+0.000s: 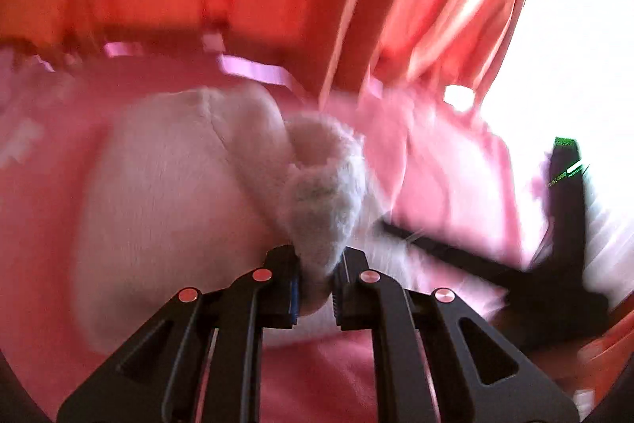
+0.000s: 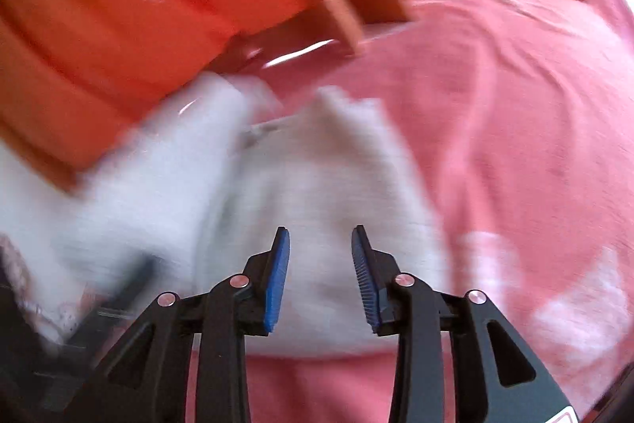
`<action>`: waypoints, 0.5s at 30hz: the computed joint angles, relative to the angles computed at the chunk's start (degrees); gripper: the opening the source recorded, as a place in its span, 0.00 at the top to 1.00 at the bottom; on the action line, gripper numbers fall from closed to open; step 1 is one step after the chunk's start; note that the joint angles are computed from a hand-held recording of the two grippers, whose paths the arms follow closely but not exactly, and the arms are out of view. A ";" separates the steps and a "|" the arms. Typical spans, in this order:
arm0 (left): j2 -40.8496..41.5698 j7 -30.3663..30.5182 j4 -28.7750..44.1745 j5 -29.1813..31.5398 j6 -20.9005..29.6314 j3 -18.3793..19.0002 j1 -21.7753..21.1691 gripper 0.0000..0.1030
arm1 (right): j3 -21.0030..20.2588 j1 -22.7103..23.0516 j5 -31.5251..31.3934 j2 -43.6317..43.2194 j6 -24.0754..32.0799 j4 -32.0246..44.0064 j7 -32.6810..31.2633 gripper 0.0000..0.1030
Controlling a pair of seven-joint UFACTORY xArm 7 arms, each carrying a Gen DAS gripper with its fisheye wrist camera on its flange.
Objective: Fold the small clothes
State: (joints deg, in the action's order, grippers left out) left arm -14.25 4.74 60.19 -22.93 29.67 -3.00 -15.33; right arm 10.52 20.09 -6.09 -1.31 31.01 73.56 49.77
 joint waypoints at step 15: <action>-15.35 -9.29 -13.48 20.41 2.03 -2.47 8.56 0.31 | -0.77 1.74 31.26 4.04 1.54 5.43 -28.38 0.39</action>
State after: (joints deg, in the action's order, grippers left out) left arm -29.60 -4.55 46.70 -2.52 31.70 -5.47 -6.77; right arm 9.75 21.84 25.18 2.73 32.55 78.99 21.39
